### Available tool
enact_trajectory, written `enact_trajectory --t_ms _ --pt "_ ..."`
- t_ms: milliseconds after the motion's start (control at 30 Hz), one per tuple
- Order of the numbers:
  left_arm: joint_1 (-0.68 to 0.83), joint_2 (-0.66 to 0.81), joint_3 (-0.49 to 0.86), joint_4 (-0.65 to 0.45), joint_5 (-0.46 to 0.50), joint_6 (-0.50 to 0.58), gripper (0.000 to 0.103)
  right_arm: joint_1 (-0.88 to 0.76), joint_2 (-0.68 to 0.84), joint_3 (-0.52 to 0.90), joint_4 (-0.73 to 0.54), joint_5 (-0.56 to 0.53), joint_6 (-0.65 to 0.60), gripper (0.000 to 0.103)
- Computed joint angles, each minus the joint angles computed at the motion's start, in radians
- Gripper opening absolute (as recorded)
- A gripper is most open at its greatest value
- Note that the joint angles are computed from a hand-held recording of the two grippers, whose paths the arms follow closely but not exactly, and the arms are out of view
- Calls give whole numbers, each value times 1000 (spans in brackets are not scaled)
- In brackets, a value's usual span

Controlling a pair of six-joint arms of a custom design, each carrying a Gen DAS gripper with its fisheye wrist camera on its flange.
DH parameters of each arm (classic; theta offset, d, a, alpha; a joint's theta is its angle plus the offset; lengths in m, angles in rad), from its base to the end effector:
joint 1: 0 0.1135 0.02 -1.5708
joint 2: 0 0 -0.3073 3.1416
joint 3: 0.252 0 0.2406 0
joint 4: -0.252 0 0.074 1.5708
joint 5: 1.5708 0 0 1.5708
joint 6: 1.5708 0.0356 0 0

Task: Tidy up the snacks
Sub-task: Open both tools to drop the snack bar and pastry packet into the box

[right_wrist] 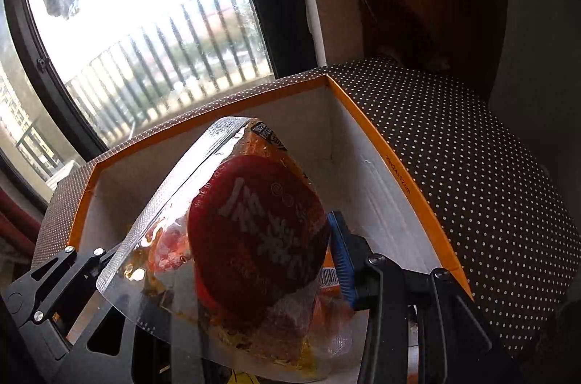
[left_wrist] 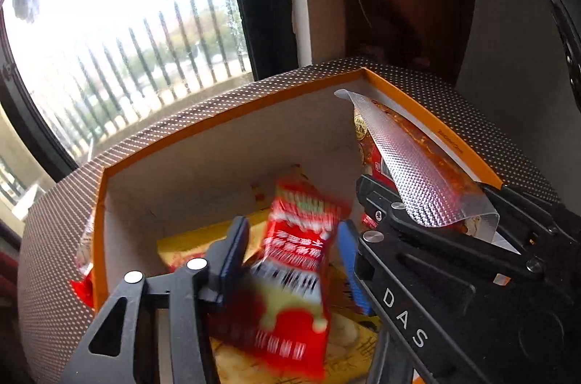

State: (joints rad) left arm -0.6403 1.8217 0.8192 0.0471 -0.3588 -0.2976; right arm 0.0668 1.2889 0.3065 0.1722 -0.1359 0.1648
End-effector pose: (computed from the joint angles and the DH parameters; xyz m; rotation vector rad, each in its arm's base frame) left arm 0.2755 -0.1897 0.1594 0.2772 2.4258 0.0442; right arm 0.1883 0.0174 0.1690 0.0521 2.3878 0.2717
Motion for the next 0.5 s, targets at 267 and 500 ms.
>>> enact_trajectory --t_ms 267,500 --pt "73 11 14 -29 45 24 81 43 88 89 -35 -4 -34 46" --pt "126 48 65 -88 107 -3 83 81 181 173 -105 5 -30 63"
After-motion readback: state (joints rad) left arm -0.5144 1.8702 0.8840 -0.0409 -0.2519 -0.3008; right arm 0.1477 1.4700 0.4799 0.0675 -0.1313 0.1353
